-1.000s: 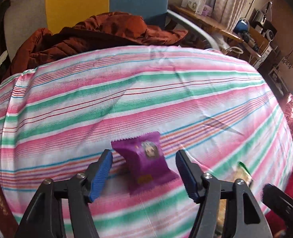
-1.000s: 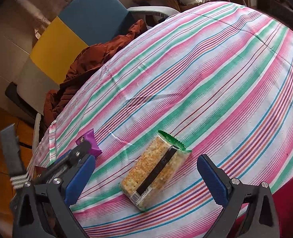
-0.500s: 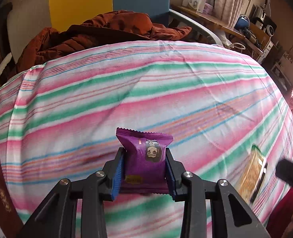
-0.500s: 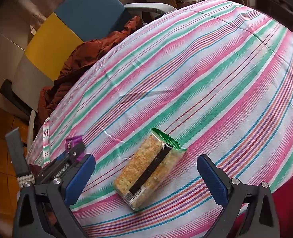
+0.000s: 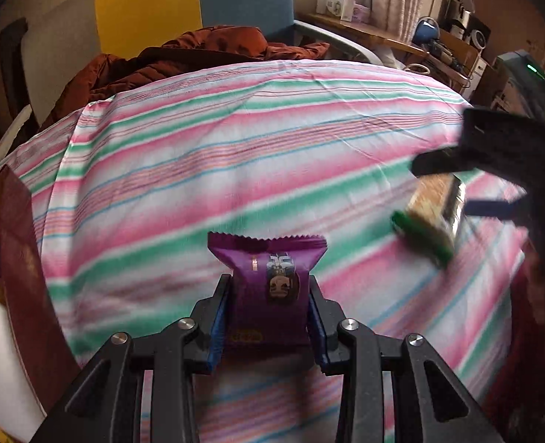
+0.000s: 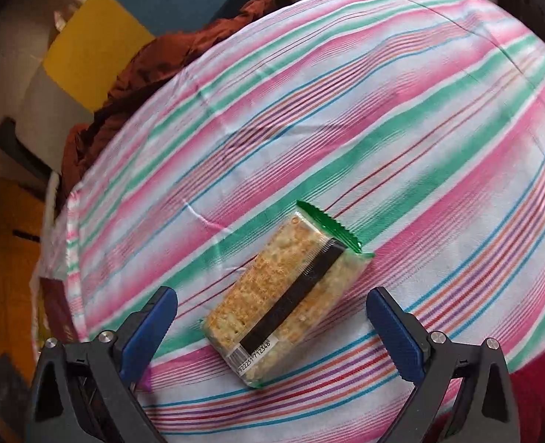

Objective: Organize objects
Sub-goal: 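Grasp the cracker packet with the right gripper while the left holds the purple packet, then carry the purple packet and cracker packet to the gold tray and release both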

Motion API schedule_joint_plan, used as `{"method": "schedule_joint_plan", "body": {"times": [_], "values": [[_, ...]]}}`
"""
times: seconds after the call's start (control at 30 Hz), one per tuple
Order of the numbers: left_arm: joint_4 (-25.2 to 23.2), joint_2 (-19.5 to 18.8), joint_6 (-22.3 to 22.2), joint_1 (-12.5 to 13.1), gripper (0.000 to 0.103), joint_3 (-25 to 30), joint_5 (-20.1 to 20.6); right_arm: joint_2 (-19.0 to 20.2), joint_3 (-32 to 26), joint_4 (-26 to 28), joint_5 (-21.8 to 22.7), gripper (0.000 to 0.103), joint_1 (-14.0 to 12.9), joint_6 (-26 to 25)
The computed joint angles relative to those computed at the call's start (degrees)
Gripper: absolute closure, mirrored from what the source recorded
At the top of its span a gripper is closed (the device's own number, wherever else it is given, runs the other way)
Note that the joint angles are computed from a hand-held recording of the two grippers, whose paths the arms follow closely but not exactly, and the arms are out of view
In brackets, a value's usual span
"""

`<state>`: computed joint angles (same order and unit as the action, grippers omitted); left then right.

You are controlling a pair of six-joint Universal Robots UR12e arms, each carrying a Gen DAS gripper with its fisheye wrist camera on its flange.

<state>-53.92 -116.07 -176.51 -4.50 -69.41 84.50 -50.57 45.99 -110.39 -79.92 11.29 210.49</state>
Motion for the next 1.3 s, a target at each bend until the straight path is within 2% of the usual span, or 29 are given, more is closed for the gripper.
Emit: {"method": "schedule_joint_plan", "body": {"times": [0.1, 0.2, 0.3, 0.43, 0.6, 0.8, 1.0, 1.1, 1.3], "values": [[0.46, 0.67, -0.36, 0.52, 0.066, -1.05, -1.69, 0.66, -0.78, -1.49, -1.55, 0.000, 0.58, -1.28], [0.73, 0.79, -0.45, 0.83, 0.066, -1.35, -2.90, 1.03, -0.92, -5.45, -1.76, 0.000, 1.23, -5.75], [1.68, 1.06, -0.42, 1.15, 0.066, -2.08, -4.04, 2.12, -2.60, -4.73, -2.40, 0.000, 1.75, -8.42], [2.55, 1.34, -0.80, 1.45, 0.065, -2.78, -5.11, 2.17, -2.83, -3.28, -5.69, 0.001, 1.77, -7.81], [2.82, 1.32, -1.57, 1.49, 0.065, -2.85, -5.40, 1.96, -3.07, 0.14, -6.40, 0.016, 1.37, -6.41], [3.11, 1.33, -2.22, 1.51, 0.065, -3.00, -5.37, 2.84, -5.31, 3.97, -8.33, 0.017, 2.07, -8.10], [2.90, 1.26, -1.55, 1.11, 0.065, -2.77, -3.87, 4.06, -7.79, 7.23, -12.57, 0.031, 3.12, -12.23], [2.55, 1.27, -1.05, 0.81, 0.066, -2.58, -2.75, 4.31, -8.24, 7.52, -15.45, 0.048, 3.76, -14.92], [2.06, 1.74, -1.46, 0.90, 0.067, -2.80, -2.71, 3.82, -7.38, 5.52, -13.41, 0.051, 3.88, -18.23]]}}
